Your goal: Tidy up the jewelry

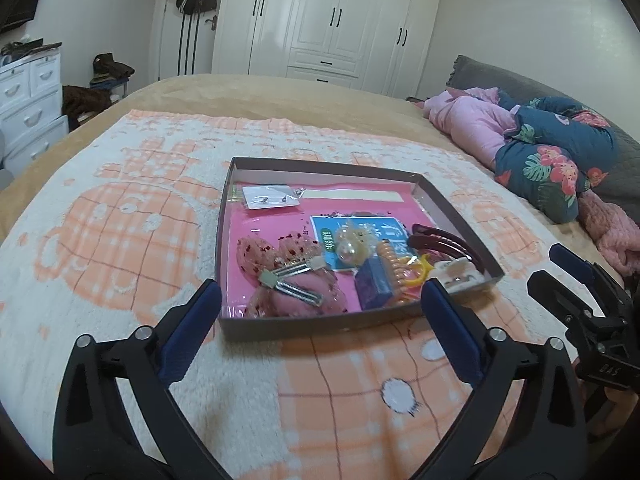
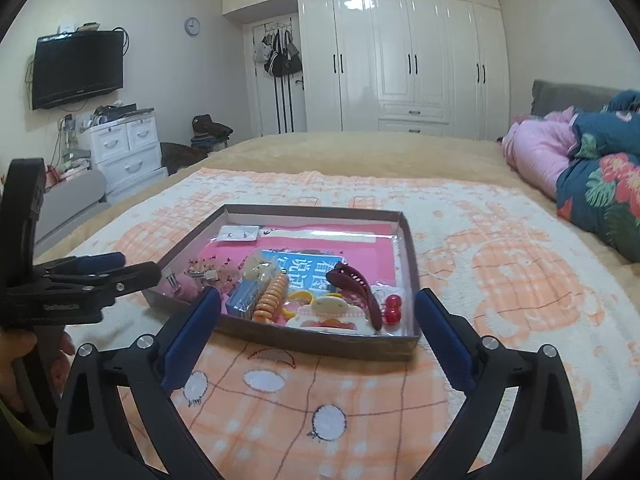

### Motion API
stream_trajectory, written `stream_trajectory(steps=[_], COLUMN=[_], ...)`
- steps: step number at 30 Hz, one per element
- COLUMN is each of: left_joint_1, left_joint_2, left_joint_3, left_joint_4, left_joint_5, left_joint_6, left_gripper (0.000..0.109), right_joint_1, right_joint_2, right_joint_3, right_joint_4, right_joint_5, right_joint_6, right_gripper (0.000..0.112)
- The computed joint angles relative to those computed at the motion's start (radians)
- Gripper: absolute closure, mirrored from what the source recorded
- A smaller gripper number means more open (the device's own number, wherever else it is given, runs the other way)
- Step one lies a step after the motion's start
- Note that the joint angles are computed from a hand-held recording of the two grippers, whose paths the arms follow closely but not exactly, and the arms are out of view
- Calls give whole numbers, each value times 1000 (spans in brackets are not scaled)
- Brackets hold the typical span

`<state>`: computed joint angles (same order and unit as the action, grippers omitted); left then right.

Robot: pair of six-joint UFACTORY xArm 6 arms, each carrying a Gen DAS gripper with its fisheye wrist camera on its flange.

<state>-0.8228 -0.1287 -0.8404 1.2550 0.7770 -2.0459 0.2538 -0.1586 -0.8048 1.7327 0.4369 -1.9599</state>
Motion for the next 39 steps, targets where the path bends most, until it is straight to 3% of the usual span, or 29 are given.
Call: stream_trajectory(steps=[6, 20, 39], left_joint_1=[-55, -163, -287], left_joint_2=[-21, -38, -17], left_joint_3=[8, 19, 12], left_joint_4=[10, 12, 64], left_joint_5=[58, 173, 333], left_joint_6=[-21, -47, -116], left_gripper=[17, 17, 17], right_joint_1=[-8, -46, -119], right_joint_2=[-51, -150, -258], right_joint_3=[46, 139, 238], right_joint_4=[62, 88, 350], right_joint_5=[-8, 4, 72], right_joint_6=[-92, -121, -350], right_gripper=[17, 16, 16])
